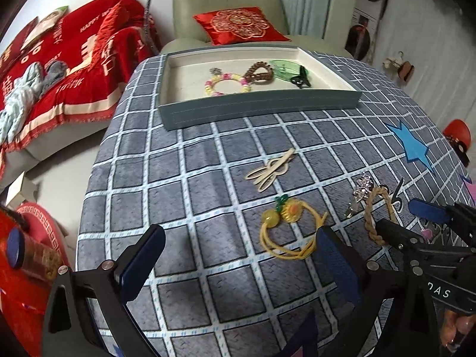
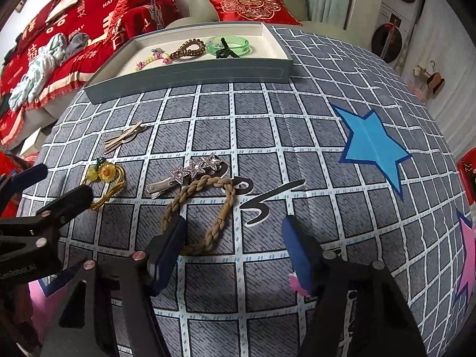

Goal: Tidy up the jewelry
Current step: 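Move both tools back over the jewelry left on the table, then grasp the yellow flower hair tie with left tool while right tool grasps the braided brown bracelet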

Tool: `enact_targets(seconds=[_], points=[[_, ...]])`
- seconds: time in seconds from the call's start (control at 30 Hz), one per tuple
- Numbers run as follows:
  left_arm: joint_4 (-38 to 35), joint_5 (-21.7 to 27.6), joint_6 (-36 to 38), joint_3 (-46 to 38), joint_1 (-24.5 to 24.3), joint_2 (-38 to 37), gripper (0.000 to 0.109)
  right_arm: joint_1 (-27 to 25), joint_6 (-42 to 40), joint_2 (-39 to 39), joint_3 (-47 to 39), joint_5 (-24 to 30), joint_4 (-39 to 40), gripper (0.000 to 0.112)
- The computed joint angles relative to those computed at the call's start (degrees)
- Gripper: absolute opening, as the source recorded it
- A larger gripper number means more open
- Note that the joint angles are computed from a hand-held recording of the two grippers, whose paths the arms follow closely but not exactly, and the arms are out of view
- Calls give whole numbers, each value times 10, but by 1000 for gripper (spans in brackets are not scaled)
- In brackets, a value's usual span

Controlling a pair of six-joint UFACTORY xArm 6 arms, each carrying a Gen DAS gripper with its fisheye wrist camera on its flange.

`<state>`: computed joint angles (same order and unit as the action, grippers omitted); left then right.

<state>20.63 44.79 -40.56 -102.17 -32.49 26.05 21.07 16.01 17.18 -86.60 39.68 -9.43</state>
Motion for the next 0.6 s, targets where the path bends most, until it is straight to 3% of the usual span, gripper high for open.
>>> enact_targets(seconds=[0.23, 0.4, 0.5, 0.6], points=[[-24, 11, 38, -38, -2, 29, 103, 1, -7, 1, -3, 5, 2, 67], [-66, 7, 66, -50, 0, 42, 95, 1, -10, 2, -5, 7, 4, 67], [-63, 10, 70, -57, -1, 46, 93, 1, -18, 1, -4, 5, 10, 58], [-50, 14, 72, -64, -4, 50, 83, 4, -27, 0, -4, 4, 14, 45]])
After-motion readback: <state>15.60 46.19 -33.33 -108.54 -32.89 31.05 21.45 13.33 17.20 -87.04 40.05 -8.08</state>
